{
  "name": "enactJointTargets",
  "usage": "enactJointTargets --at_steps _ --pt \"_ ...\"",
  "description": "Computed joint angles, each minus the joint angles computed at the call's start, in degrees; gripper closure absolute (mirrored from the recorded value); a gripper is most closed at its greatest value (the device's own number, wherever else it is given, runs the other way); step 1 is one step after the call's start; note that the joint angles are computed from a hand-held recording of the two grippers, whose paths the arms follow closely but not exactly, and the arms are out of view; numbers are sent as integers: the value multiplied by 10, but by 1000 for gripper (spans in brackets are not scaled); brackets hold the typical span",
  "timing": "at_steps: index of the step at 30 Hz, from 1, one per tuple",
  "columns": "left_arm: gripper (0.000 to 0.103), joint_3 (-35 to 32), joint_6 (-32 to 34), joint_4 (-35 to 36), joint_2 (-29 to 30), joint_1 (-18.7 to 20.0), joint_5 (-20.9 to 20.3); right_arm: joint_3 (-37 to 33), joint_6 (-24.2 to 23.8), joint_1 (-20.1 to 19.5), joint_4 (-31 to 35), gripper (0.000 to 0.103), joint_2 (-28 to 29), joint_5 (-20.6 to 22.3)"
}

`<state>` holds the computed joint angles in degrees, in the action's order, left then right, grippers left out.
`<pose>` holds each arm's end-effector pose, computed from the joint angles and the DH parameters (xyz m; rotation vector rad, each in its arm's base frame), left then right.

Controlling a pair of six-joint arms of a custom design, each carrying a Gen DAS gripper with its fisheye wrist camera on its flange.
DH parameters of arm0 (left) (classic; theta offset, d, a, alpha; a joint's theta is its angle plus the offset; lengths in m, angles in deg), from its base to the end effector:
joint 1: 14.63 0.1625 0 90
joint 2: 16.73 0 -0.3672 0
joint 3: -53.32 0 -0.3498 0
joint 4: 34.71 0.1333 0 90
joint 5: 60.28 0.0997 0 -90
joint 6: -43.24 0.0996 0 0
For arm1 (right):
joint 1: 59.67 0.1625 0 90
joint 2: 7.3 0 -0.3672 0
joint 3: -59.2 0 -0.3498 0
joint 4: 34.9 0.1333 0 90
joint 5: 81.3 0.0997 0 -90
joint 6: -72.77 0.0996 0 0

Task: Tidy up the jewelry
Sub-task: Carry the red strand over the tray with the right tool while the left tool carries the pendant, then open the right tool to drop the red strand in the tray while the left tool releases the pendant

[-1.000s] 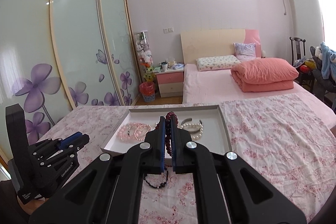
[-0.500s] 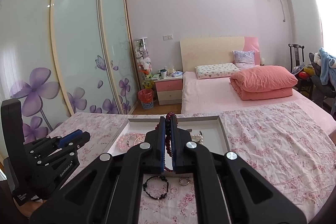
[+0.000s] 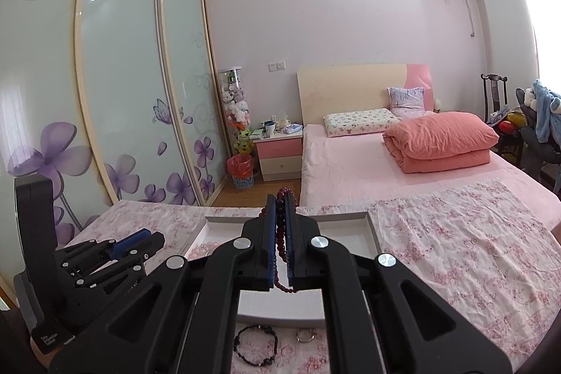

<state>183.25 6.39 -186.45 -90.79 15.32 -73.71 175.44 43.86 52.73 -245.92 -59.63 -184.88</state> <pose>-0.2305 -0.3985 0.2132 0.3231 1.9768 -1.2503 0.2974 -0.4330 0.1701 0.9488 -2.3546 1.3593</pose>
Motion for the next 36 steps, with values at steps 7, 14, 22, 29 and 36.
enactJointTargets --at_steps 7,14,22,29,36 --pt "87 -47 157 -179 72 54 -28 -52 15 -16 44 98 35 1" --pt "87 -92 218 -234 120 106 -68 -104 32 -38 96 98 75 -12" --pt "86 -132 232 -235 155 150 -106 -139 53 -61 154 97 100 -13" --pt "80 -146 226 -227 154 168 -120 -138 61 -69 171 94 94 -11" --pt "72 -142 195 -207 132 172 -128 -130 65 -69 165 81 87 -15"
